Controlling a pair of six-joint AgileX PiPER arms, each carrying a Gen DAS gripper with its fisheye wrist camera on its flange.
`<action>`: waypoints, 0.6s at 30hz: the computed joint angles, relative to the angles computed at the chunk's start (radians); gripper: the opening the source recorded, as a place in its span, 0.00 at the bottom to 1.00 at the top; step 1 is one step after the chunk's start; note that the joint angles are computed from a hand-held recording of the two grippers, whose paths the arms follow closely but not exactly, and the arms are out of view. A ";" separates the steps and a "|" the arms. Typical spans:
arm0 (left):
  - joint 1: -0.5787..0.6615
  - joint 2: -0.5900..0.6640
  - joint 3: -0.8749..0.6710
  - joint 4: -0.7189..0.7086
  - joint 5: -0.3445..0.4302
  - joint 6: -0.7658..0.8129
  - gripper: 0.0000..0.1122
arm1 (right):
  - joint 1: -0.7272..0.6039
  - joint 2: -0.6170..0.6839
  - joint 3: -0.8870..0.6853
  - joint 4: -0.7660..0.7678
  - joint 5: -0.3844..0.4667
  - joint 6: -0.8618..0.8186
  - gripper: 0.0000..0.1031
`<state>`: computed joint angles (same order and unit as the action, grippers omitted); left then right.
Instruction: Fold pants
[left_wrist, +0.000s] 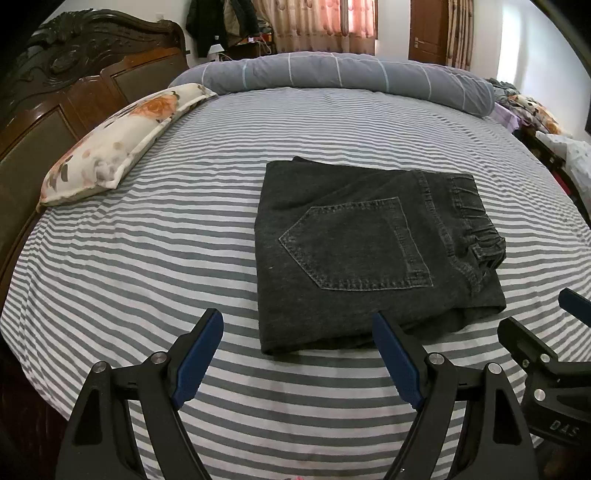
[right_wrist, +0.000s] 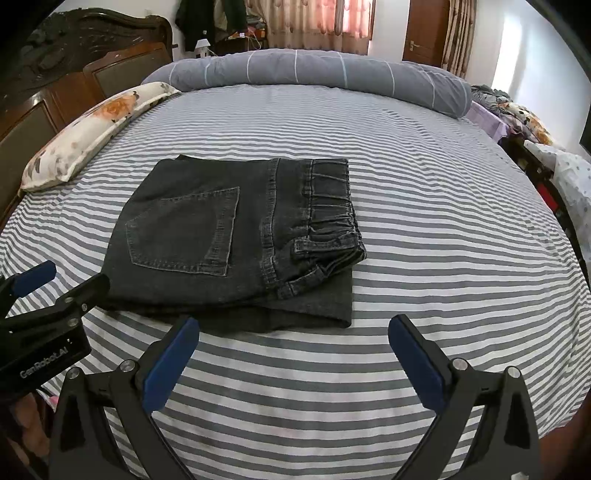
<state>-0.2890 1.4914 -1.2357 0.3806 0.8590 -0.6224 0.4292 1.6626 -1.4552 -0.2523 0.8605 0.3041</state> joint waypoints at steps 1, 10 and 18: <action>-0.003 0.001 0.000 0.002 0.000 0.001 0.74 | -0.006 0.001 0.003 0.009 -0.004 0.000 0.98; -0.034 0.018 -0.007 0.051 0.009 -0.035 0.74 | -0.035 0.003 0.016 0.066 -0.008 -0.018 0.98; -0.047 0.024 -0.009 0.069 0.020 -0.046 0.74 | -0.035 0.000 0.031 0.077 -0.010 -0.019 0.98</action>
